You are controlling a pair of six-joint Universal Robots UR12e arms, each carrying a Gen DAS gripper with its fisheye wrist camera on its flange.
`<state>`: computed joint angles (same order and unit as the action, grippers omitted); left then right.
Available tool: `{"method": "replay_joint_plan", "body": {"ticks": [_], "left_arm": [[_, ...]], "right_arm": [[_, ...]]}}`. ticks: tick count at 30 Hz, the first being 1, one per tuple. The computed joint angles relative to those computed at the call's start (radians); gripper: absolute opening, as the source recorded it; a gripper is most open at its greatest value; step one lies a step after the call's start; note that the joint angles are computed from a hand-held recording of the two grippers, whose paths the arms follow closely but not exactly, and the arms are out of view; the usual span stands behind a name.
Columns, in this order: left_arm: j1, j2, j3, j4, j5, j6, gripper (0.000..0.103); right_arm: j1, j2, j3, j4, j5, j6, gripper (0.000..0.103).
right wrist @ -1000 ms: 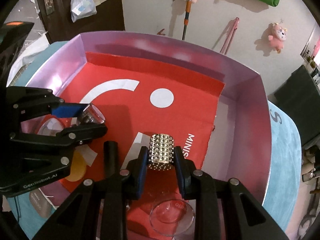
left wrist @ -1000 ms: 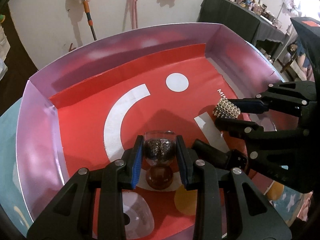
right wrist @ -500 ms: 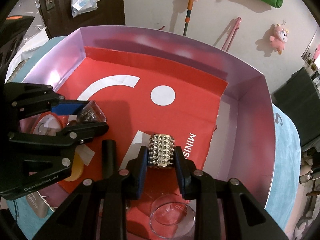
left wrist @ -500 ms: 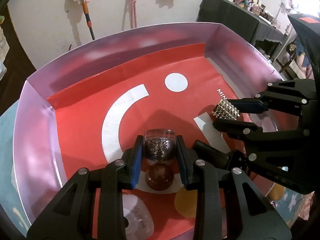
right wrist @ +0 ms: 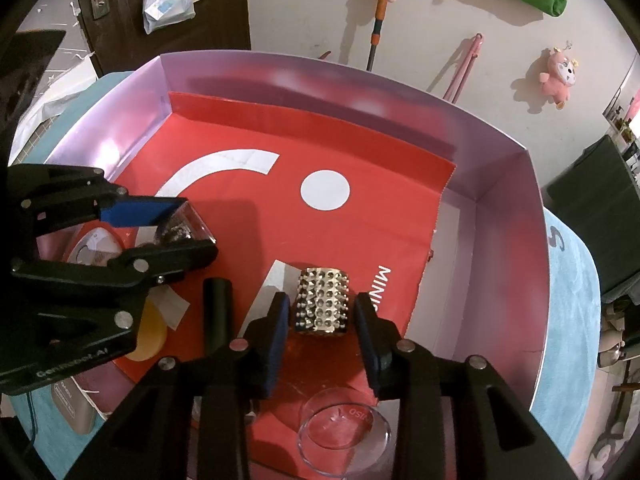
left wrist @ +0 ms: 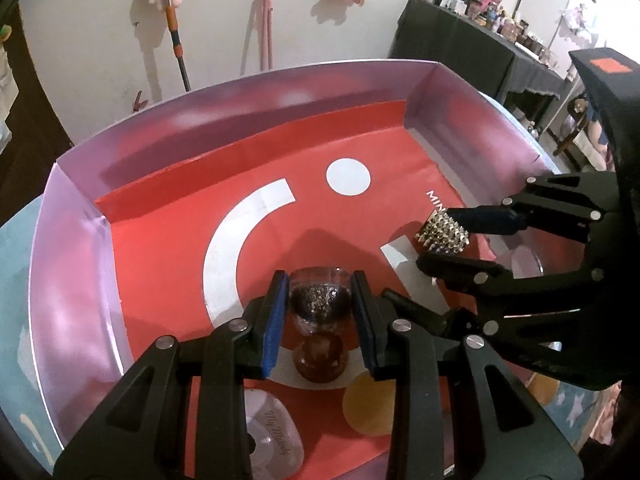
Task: Organize rigid objects
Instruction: 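Lower and open the left tool in the box while the right tool releases the cylinder, then lift both open tools away from the pink box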
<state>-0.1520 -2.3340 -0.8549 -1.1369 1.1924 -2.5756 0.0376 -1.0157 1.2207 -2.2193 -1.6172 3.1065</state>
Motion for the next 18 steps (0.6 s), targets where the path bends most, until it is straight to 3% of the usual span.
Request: {"method": "replay_joint_plan", "body": {"ticks": [4, 6, 7, 9, 18], "left_arm": [[0.002, 0.002, 0.0, -0.002, -0.015, -0.002, 0.032], [0.002, 0.006, -0.007, 0.003, -0.017, -0.007, 0.048], [0.003, 0.011, -0.016, 0.018, -0.02, -0.011, 0.062], [0.008, 0.022, -0.04, 0.066, -0.044, -0.021, 0.063], [0.021, 0.054, -0.075, 0.107, -0.074, -0.053, 0.063]], "right_arm": [[0.0, 0.0, 0.0, 0.0, 0.0, 0.001, 0.037], [0.0, -0.001, 0.001, 0.0, 0.004, 0.002, 0.04], [0.0, -0.002, 0.002, -0.001, 0.002, 0.001, 0.042], [0.0, -0.004, 0.005, -0.006, 0.003, -0.002, 0.043], [-0.002, -0.024, 0.027, -0.034, 0.005, 0.011, 0.049]]}}
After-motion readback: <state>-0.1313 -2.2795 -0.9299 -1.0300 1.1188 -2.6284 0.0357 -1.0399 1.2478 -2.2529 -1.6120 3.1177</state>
